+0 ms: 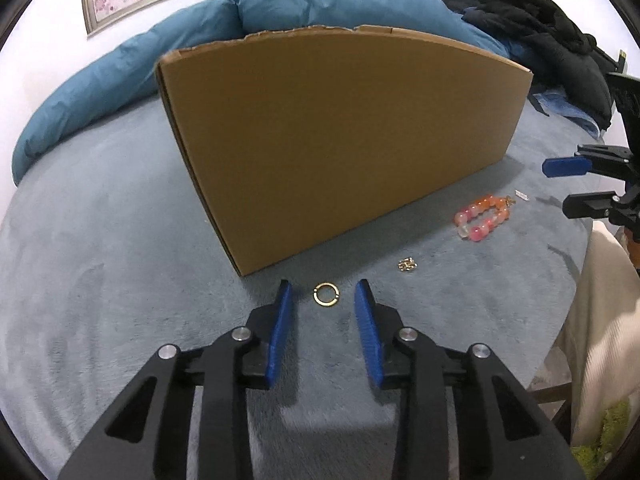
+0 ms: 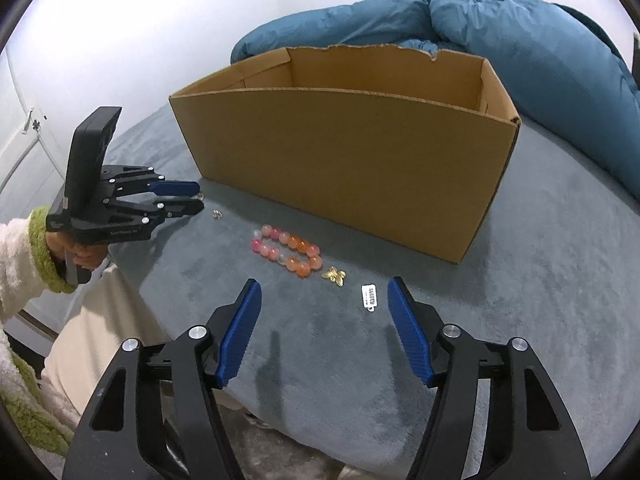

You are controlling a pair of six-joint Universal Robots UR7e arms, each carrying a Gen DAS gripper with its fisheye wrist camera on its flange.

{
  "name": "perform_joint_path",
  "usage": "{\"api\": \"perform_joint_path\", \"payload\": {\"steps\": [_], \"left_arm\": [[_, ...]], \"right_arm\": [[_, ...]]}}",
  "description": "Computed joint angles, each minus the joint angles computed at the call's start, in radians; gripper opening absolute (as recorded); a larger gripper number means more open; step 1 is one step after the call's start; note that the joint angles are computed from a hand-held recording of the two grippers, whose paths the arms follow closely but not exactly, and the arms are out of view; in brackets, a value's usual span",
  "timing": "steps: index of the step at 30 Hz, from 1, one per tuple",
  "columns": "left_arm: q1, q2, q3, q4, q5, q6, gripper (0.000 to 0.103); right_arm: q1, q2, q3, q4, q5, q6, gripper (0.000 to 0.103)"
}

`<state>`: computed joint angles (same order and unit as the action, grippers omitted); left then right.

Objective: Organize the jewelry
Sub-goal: 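Move the left gripper to the other gold hoop while the right moves to the white tag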

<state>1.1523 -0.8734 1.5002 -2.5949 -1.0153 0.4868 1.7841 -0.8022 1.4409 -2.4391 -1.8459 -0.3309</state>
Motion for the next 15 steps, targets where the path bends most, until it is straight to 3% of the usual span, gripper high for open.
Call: {"api": "perform_joint_path", "payload": {"steps": [10, 15], "left_arm": [[0.022, 0.011, -0.02, 0.017, -0.062, 0.015, 0.019], [0.026, 0.009, -0.027, 0.022, -0.069, 0.014, 0.012]], "right_arm": [[-0.007, 0.019, -0.025, 0.04, -0.025, -0.024, 0.052], [-0.008, 0.041, -0.051, 0.064, -0.042, -0.061, 0.042]]}}
